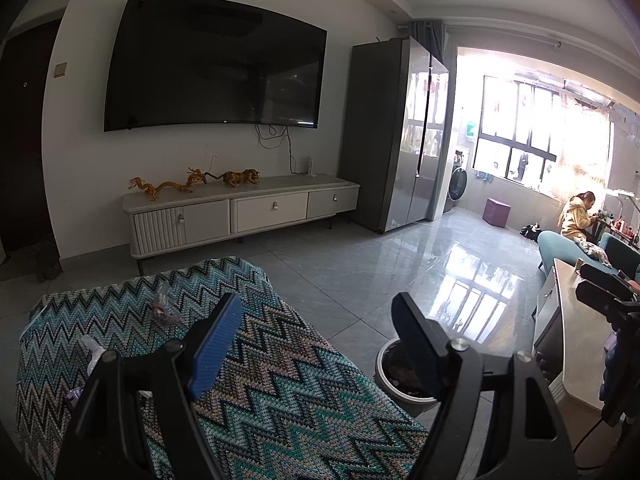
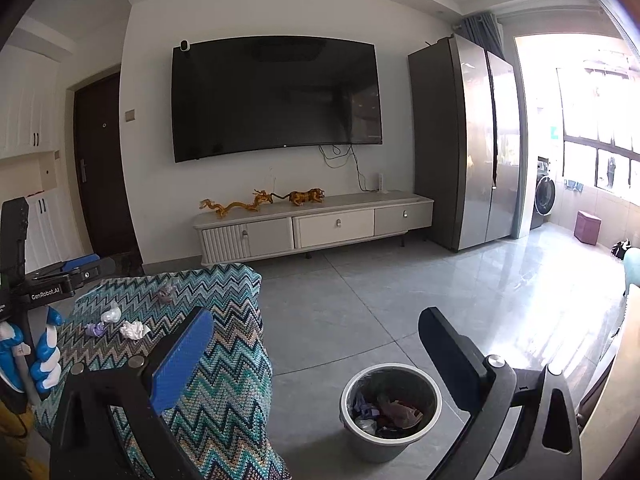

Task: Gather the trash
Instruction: 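Move both tools back toward the remaining trash on the blanket, then grasp the purple-and-white wrapper with the left tool while the right tool grasps a white tissue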

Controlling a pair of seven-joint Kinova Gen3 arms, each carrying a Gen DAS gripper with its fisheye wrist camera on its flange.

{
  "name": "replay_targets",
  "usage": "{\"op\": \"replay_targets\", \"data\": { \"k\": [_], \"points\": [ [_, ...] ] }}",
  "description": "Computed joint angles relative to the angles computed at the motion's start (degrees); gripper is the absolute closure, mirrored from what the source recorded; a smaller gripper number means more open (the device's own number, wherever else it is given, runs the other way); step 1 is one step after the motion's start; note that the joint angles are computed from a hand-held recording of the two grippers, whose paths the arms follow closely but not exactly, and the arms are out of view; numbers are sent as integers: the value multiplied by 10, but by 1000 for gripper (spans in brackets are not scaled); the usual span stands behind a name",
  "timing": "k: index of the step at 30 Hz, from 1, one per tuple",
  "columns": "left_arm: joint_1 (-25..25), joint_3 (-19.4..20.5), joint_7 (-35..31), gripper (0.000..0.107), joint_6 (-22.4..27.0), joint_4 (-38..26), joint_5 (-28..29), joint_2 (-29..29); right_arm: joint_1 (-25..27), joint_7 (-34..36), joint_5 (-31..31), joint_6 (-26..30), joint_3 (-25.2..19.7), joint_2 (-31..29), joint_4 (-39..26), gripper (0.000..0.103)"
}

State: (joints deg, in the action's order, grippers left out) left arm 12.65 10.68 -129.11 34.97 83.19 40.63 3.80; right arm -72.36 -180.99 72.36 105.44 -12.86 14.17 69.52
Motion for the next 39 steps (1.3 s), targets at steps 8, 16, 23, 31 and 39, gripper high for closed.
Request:
{"op": "replay_targets", "data": {
  "k": [8,16,23,31,39],
  "points": [
    [-28,-19,-26,31,0,20,34,-4,7,33,-12,-26,11,15,-28,0],
    [-79,-40,-50,31,9,31,69,8,20,80,-44,-78,34,35,-63,0],
    [-120,-53,-52,31,9,39,75,17,34,128,-80,-133,57,52,-95,0],
    [-173,-79,-39,31,13,58,49,17,79,214,-143,-224,81,75,-139,0],
    [-206,-68,-52,31,63,41,37,59,148,332,-260,-321,103,143,-228,0]
  ]
}}
